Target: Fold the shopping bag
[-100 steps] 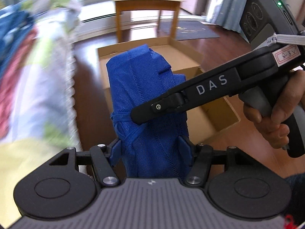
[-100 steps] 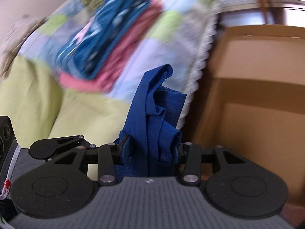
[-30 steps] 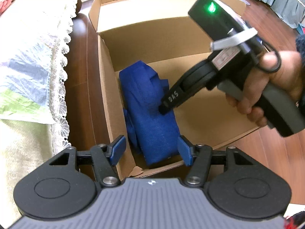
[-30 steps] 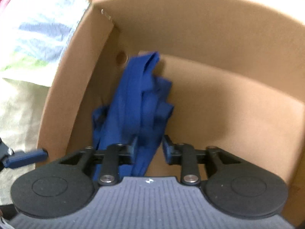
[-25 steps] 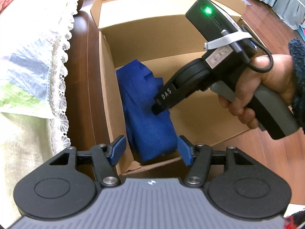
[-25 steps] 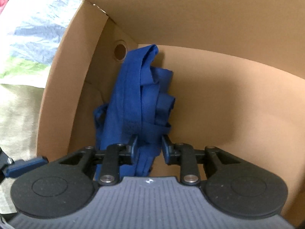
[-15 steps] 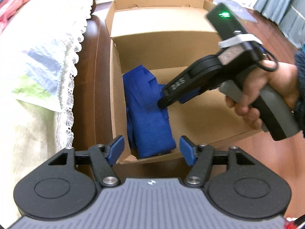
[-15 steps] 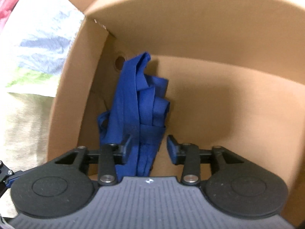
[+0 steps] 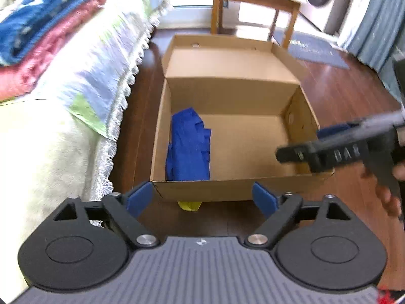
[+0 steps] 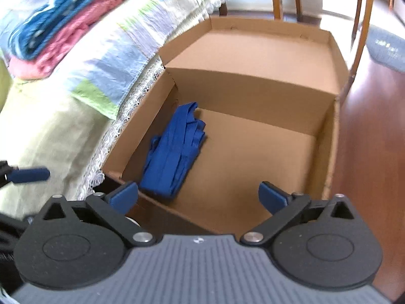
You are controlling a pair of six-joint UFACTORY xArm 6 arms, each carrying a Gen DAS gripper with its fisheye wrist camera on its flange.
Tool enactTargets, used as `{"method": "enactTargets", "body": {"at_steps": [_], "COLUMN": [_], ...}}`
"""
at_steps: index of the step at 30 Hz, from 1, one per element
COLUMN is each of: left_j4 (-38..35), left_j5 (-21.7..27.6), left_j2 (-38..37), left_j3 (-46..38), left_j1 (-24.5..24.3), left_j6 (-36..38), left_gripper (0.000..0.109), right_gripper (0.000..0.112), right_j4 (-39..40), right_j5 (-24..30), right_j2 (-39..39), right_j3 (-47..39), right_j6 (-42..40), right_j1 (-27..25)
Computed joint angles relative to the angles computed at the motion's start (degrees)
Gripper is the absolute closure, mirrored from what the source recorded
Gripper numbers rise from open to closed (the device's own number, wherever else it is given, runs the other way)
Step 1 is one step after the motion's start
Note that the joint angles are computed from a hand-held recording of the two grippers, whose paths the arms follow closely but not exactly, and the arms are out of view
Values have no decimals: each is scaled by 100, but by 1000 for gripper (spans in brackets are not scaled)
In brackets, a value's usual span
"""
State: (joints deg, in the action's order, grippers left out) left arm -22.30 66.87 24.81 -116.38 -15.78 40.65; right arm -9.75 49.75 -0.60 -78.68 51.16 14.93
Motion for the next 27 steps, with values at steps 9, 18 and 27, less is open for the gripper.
{"method": "enactTargets", "body": {"at_steps": [9,18,27], "left_j4": [370,438,1128], "left_j5": [-1304,-572,-570], "left_j2": [-1191,-1281,-960], "left_j3": [1427,1201,1139], "left_j1": [-187,-232,-343], "left_j6": [-153,-438,-711], "left_gripper": [10,10,10], "right_gripper": [10,10,10], "right_j4": [-1436,-2190,-1263], "right_j5": [1070,1241,1052], "right_j2": [-38,-535,-508], "right_j3": [-453,-228,13], "right_j6": [630,1905,1921], "right_j1": [670,973,554]}}
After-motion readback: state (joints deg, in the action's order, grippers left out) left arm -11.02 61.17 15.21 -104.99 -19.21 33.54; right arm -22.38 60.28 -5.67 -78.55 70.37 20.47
